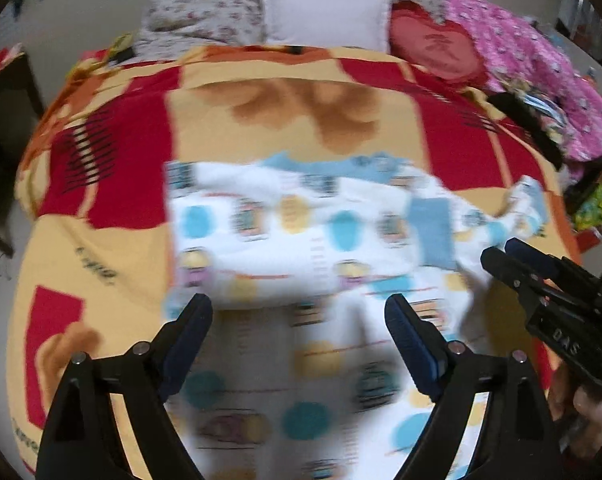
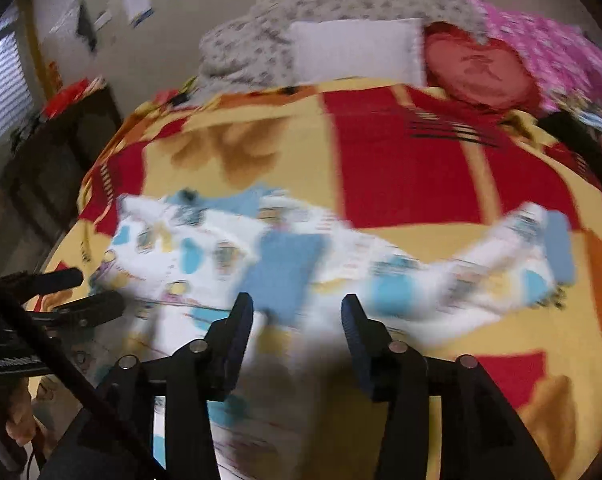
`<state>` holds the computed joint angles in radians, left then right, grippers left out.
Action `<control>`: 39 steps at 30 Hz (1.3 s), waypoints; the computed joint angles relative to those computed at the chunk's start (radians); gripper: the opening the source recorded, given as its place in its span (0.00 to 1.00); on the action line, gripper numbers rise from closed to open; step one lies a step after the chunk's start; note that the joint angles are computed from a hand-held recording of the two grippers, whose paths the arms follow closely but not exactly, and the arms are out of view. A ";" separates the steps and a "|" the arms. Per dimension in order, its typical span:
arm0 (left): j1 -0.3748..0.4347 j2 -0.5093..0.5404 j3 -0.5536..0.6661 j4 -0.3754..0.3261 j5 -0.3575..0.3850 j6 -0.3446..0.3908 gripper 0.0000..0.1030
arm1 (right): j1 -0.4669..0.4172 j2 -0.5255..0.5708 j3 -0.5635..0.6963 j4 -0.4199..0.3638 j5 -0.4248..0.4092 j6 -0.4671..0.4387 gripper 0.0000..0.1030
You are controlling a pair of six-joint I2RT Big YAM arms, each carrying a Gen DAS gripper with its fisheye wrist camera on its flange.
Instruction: Fold small clothes
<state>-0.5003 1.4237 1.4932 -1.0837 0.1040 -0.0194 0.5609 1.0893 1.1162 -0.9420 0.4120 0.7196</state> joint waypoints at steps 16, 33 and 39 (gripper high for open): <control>-0.173 0.131 0.094 0.021 -0.074 -0.058 0.85 | -0.160 -0.199 -0.116 -0.114 0.005 0.050 0.60; -0.211 0.206 0.163 0.021 -0.063 -0.076 0.85 | -0.391 -0.275 -0.191 -0.078 -0.107 0.066 0.60; -0.216 0.215 0.165 0.022 -0.070 -0.076 0.86 | -0.468 -0.281 -0.218 0.000 -0.190 0.086 0.60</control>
<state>-0.7161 1.6386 1.6584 -1.0620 0.0344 -0.0956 0.0925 0.8081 0.8978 -0.9416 0.2224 0.8057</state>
